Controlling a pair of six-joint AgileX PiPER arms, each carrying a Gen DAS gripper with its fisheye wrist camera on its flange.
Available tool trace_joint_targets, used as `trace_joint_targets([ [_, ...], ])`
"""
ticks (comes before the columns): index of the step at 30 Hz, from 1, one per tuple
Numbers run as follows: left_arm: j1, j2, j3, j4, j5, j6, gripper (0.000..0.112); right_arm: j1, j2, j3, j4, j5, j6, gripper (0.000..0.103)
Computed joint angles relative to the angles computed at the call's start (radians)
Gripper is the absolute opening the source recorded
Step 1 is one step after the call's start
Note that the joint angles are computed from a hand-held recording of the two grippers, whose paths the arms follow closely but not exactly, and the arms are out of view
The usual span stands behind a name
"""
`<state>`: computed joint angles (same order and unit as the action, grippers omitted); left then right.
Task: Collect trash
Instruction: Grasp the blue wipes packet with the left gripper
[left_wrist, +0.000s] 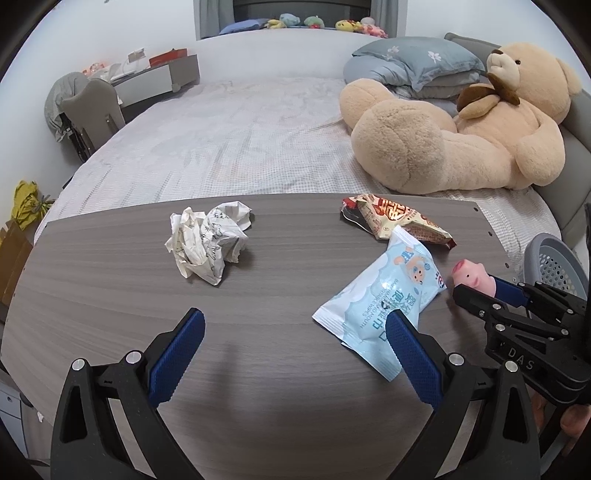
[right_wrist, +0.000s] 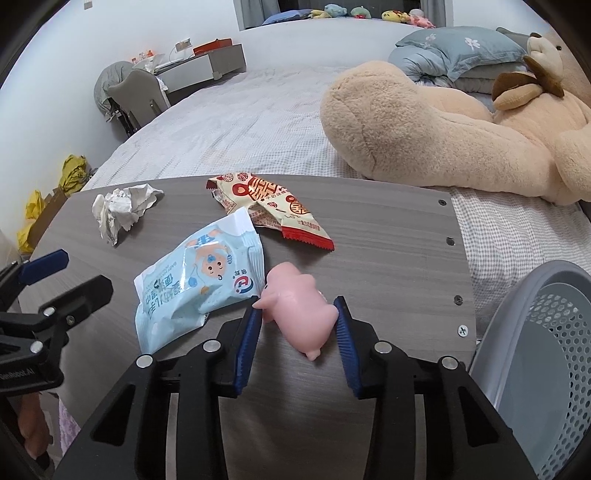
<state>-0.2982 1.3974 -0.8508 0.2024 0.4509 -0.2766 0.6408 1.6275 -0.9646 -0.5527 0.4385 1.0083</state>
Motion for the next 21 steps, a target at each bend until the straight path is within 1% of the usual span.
trace_joint_targets([
  [11, -0.063, 0.009, -0.004, -0.033, -0.007, 0.038, 0.096, 0.014, -0.122, 0.082, -0.066, 0.042, 0.123, 0.038],
  [16, -0.085, 0.039, -0.031, -0.1, -0.011, 0.131, 0.096, 0.017, -0.182, 0.128, -0.087, 0.075, 0.171, 0.038],
  [21, -0.09, 0.1, -0.075, -0.188, -0.007, 0.25, 0.096, 0.007, -0.231, 0.165, -0.091, 0.085, 0.194, 0.039],
])
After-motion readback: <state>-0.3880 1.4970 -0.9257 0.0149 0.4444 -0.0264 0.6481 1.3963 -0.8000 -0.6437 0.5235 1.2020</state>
